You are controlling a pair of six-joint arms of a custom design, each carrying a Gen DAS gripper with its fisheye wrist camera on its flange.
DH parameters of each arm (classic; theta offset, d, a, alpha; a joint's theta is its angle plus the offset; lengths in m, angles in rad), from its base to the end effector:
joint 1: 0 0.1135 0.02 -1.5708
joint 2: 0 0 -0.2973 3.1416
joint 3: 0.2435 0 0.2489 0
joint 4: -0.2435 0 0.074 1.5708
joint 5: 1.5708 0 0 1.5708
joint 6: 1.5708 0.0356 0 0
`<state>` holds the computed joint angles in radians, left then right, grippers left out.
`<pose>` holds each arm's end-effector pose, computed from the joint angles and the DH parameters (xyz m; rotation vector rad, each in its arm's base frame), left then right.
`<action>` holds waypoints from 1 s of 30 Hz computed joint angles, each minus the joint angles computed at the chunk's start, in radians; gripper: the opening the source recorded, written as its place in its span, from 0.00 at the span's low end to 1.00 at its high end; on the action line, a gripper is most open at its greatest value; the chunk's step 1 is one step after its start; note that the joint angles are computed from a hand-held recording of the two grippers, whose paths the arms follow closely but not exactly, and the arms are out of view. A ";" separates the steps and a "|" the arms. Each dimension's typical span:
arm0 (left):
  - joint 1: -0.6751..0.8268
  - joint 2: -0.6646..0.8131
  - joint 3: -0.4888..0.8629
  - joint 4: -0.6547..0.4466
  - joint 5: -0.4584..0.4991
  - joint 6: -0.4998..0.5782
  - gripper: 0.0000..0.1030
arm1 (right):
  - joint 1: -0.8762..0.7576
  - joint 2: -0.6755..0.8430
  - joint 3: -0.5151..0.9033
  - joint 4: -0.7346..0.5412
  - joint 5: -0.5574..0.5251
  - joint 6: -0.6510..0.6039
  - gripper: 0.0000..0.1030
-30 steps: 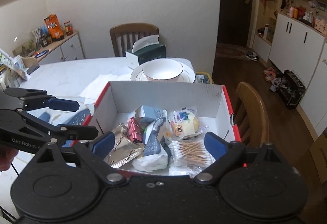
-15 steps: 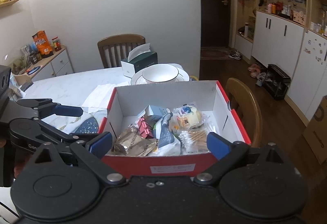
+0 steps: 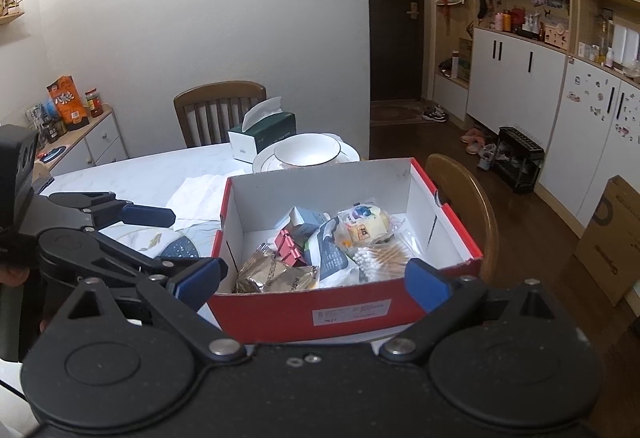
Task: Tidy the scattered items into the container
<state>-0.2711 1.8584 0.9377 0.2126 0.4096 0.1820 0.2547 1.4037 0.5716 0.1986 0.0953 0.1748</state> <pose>0.3617 -0.1152 0.1733 0.7148 2.1435 -0.5128 0.2581 0.0637 0.2037 -0.0348 2.2040 0.1351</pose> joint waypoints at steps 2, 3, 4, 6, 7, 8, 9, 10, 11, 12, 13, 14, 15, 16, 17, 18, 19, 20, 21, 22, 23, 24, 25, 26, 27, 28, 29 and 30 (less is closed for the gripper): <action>0.004 0.000 -0.002 0.000 0.002 0.003 0.99 | 0.008 -0.006 -0.011 0.007 0.013 0.016 0.96; 0.006 -0.001 -0.002 -0.002 0.004 0.005 0.99 | 0.010 -0.011 -0.015 0.008 0.019 0.023 0.96; 0.007 0.000 -0.001 -0.004 0.006 0.006 0.99 | 0.013 -0.015 -0.021 0.010 0.024 0.029 0.96; 0.010 0.000 -0.003 -0.005 0.010 0.011 0.99 | 0.017 -0.021 -0.027 0.011 0.032 0.037 0.96; 0.009 -0.001 -0.006 -0.003 0.008 0.016 0.99 | 0.018 -0.022 -0.030 0.012 0.035 0.040 0.96; 0.007 -0.001 -0.010 0.002 0.007 0.024 0.99 | 0.018 -0.024 -0.031 0.013 0.037 0.043 0.96; 0.006 0.000 -0.013 0.005 0.005 0.031 0.99 | 0.018 -0.024 -0.032 0.013 0.040 0.046 0.96; 0.005 0.001 -0.014 0.005 0.005 0.037 0.99 | 0.018 -0.024 -0.033 0.014 0.042 0.049 0.96; 0.004 0.002 -0.017 0.006 0.006 0.041 0.99 | 0.018 -0.024 -0.035 0.016 0.044 0.053 0.96; 0.004 0.003 -0.017 0.004 0.008 0.042 0.99 | 0.019 -0.023 -0.035 0.017 0.048 0.058 0.96; 0.005 0.004 -0.016 0.001 0.011 0.041 0.99 | 0.019 -0.022 -0.037 0.019 0.050 0.062 0.96; 0.006 0.005 -0.014 -0.002 0.014 0.038 0.99 | 0.019 -0.022 -0.037 0.018 0.052 0.065 0.96; 0.007 0.006 -0.011 -0.006 0.018 0.037 0.99 | 0.019 -0.020 -0.039 0.020 0.053 0.068 0.96; 0.008 0.007 -0.009 -0.009 0.022 0.036 0.99 | 0.016 -0.019 -0.042 0.024 0.054 0.070 0.96; 0.008 0.007 -0.008 -0.009 0.026 0.035 0.99 | 0.016 -0.017 -0.044 0.027 0.054 0.072 0.96; 0.009 0.008 -0.007 -0.009 0.029 0.033 0.99 | 0.014 -0.015 -0.046 0.028 0.054 0.073 0.96; 0.011 0.008 -0.005 -0.011 0.032 0.032 0.99 | 0.015 -0.014 -0.046 0.029 0.056 0.075 0.96; 0.011 0.009 -0.002 -0.014 0.034 0.030 0.99 | 0.015 -0.014 -0.048 0.030 0.058 0.077 0.96; 0.011 0.009 0.000 -0.018 0.036 0.027 0.99 | 0.015 -0.013 -0.049 0.032 0.058 0.080 0.96; 0.011 0.008 0.004 -0.025 0.038 0.023 0.99 | 0.016 -0.013 -0.050 0.033 0.059 0.083 0.96; 0.011 0.008 0.005 -0.028 0.042 0.018 0.99 | 0.017 -0.014 -0.052 0.034 0.060 0.085 0.96; 0.011 0.006 0.005 -0.030 0.048 0.019 0.99 | 0.019 -0.017 -0.055 0.033 0.062 0.085 0.96; 0.009 0.001 0.003 -0.029 0.048 0.023 0.99 | 0.021 -0.020 -0.057 0.031 0.066 0.087 0.96; 0.009 -0.003 -0.002 -0.026 0.048 0.027 0.99 | 0.020 -0.018 -0.054 0.030 0.067 0.090 0.96; 0.010 -0.006 -0.005 -0.026 0.053 0.030 0.99 | 0.020 -0.021 -0.057 0.029 0.069 0.097 0.96; 0.011 -0.008 -0.008 -0.029 0.057 0.031 0.99 | 0.022 -0.026 -0.059 0.023 0.074 0.105 0.96; 0.013 -0.009 -0.010 -0.032 0.060 0.032 0.99 | 0.024 -0.033 -0.064 0.017 0.080 0.114 0.96; 0.015 -0.009 -0.012 -0.037 0.064 0.035 0.99 | 0.027 -0.040 -0.067 0.012 0.088 0.121 0.96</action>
